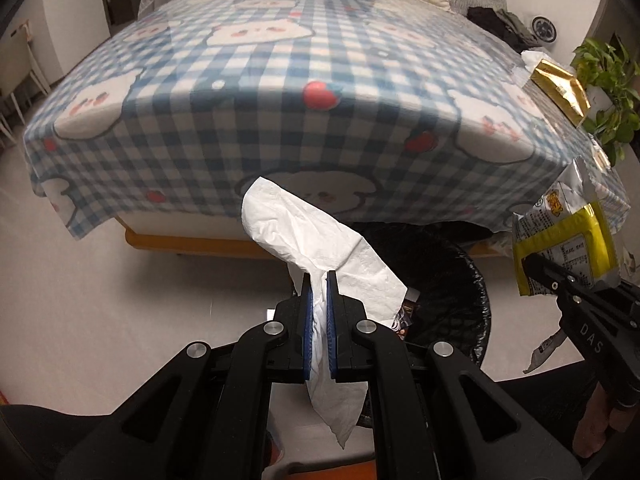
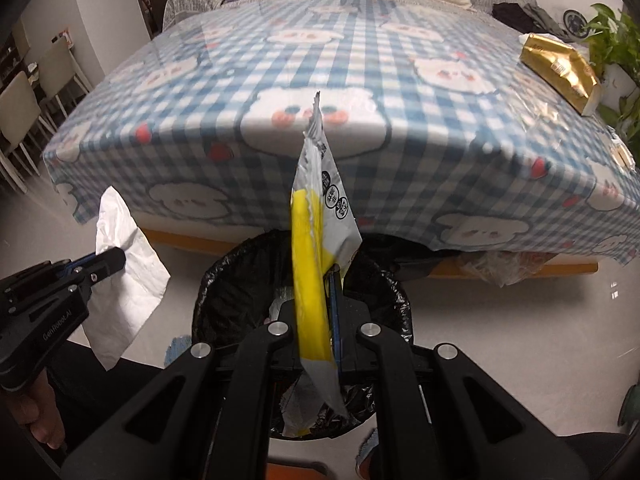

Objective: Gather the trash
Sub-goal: 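Lift the tissue and yellow snack packet and carry both over the bin, then open the right tool to drop the yellow snack packet into the bin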

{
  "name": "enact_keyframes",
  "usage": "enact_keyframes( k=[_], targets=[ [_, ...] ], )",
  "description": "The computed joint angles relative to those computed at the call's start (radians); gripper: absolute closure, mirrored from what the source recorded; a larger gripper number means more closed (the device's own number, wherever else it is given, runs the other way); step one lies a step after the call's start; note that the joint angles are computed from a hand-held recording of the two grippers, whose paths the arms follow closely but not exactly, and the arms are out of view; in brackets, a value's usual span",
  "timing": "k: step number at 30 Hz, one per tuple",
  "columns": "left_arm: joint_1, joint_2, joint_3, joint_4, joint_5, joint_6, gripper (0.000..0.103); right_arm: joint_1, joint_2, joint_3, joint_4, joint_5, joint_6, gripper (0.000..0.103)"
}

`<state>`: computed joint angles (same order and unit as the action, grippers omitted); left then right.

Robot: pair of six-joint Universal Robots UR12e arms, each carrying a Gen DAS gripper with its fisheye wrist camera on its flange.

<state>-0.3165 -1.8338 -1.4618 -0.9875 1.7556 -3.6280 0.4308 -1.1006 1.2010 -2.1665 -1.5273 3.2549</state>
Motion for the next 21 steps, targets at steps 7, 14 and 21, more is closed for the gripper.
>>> enact_keyframes(
  k=[7,14,21],
  targets=[
    [0.015,-0.017,-0.021,-0.008,0.009,-0.017,0.098,0.004,0.048,-0.031,0.061,0.013,-0.012,0.098],
    [0.029,-0.027,-0.037,-0.022,0.001,-0.03,0.098,0.012,0.085,-0.058,0.103,0.01,-0.028,0.098],
    [0.032,-0.032,-0.034,-0.027,0.005,-0.026,0.098,0.02,0.104,-0.077,0.122,0.021,-0.056,0.094]
  ],
)
